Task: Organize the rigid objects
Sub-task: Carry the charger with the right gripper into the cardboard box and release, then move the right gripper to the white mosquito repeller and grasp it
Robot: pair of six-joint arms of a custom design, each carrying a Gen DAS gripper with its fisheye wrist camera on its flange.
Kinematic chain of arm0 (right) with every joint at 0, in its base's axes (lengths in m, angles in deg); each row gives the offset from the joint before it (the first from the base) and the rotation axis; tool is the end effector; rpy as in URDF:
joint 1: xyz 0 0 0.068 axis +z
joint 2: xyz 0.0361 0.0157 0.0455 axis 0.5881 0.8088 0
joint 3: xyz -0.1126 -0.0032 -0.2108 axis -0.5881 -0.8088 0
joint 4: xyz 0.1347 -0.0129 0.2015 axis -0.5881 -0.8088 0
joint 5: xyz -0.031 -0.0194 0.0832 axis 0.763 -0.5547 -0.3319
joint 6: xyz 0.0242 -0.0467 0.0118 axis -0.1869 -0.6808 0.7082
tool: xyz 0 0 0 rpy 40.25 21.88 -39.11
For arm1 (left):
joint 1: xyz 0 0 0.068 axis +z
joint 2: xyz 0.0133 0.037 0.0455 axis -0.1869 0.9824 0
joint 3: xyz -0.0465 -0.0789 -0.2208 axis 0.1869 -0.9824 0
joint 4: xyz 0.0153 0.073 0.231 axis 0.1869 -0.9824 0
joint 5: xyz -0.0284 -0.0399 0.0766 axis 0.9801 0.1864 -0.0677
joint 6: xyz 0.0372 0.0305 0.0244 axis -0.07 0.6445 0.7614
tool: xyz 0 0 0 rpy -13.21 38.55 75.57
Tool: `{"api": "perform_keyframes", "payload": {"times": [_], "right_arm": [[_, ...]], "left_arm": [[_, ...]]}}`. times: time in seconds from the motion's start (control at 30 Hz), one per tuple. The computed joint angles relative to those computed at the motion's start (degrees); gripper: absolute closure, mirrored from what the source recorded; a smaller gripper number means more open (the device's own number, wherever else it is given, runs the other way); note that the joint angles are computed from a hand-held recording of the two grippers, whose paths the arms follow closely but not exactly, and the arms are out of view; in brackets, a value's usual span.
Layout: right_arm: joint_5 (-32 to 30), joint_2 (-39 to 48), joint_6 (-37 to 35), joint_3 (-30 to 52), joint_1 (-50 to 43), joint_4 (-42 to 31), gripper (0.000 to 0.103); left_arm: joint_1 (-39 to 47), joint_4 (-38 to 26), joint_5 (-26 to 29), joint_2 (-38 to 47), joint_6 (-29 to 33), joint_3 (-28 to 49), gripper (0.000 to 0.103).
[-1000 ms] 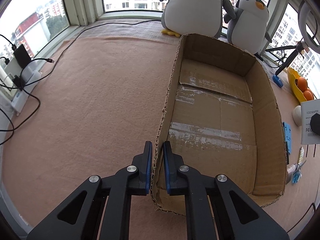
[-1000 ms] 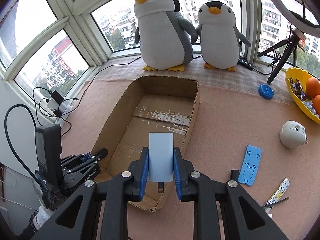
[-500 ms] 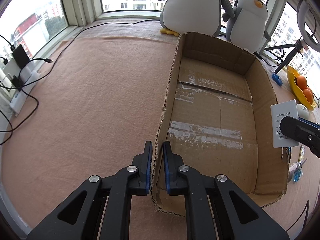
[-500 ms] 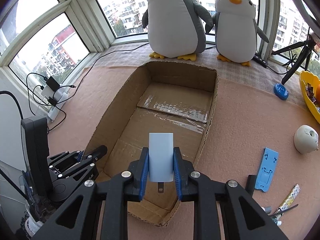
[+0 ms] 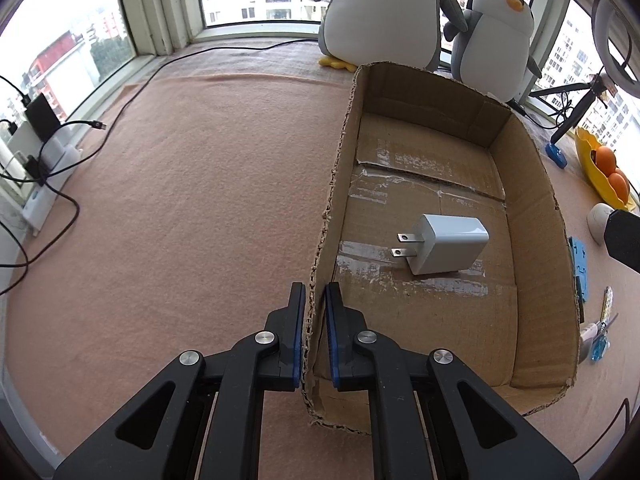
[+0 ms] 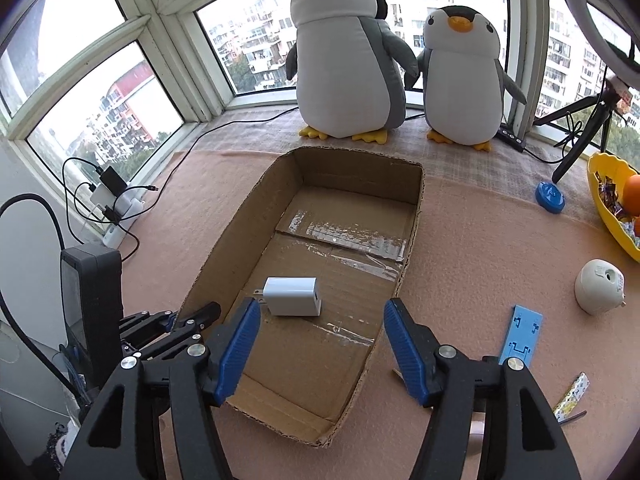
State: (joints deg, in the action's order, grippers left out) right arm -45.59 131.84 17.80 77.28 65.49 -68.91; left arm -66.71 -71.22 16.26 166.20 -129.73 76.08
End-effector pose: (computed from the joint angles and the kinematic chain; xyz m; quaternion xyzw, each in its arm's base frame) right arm 0.1905 0.1106 0.2552 -0.1393 0.9370 0.1505 0.2827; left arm 0.1711 -0.2272 0.2101 -0.0756 0.9674 -0.0009 0.2415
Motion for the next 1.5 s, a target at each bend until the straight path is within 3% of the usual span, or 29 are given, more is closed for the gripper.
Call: {"api": "perform_keyframes", "payload": {"times": [0.37,0.63,0.77,0.87,1.27,1.5], "right_arm": [[-1.78,-9.59,-2.96,-1.85,-7.62,-6.38,0.043],[-6.46,-16.78,-10.42,-2.43,-21.64,-13.03,0.043],[-10.37,-18.91,-15.54,-2.59,-30.63,-15.87,0.043],[-14.15,-19.54,-19.94,-2.12,-38.06,-18.02,0.043],[-24.95,-15.20,-40.09,0.26,-66.13,-24.44,0.043],[-26.06,-7.99,-46.88,-0.45,-76.88,-21.36,0.043]], "left_arm": [[-0.58,-1.95,-0.59,1.37,-0.25,1.96,0.094],[-1.34,-3.77,-1.14,2.08,-0.77,3.27,0.093],[-2.12,-5.00,-2.34,1.74,-0.82,3.94,0.074],[-3.09,-7.46,-4.47,1.72,-1.80,5.52,0.067],[-8.04,-14.25,-7.43,1.88,-5.12,12.71,0.060],[-13.04,-18.33,-8.47,3.90,-8.10,18.62,0.054]]}}
